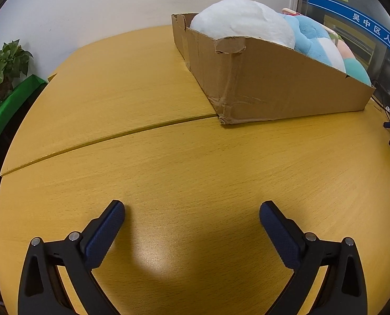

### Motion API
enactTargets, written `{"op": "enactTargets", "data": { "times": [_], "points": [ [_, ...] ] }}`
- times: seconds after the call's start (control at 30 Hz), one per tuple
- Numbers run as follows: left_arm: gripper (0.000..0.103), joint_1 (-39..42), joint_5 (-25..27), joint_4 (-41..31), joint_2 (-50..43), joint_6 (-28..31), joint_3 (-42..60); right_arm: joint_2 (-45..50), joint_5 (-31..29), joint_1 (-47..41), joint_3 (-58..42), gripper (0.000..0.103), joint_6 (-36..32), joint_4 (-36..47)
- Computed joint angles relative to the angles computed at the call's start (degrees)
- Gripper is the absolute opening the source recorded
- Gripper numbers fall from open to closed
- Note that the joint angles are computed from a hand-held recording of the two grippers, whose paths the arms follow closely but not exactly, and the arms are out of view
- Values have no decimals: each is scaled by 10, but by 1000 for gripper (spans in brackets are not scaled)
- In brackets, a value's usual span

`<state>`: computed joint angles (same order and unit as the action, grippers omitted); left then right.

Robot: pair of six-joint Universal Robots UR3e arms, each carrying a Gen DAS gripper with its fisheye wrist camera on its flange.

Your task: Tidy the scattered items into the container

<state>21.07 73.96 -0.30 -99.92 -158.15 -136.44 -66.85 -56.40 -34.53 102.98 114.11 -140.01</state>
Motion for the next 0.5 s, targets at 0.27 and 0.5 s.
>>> {"op": "enactTargets", "data": {
  "times": [0.27, 0.5],
  "points": [
    [103, 1, 0, -7, -3, 1, 9, 0, 0, 0, -1, 103, 0, 0],
    [103, 2, 0, -10, -3, 1, 12, 0, 0, 0, -1, 103, 0, 0]
  ]
}}
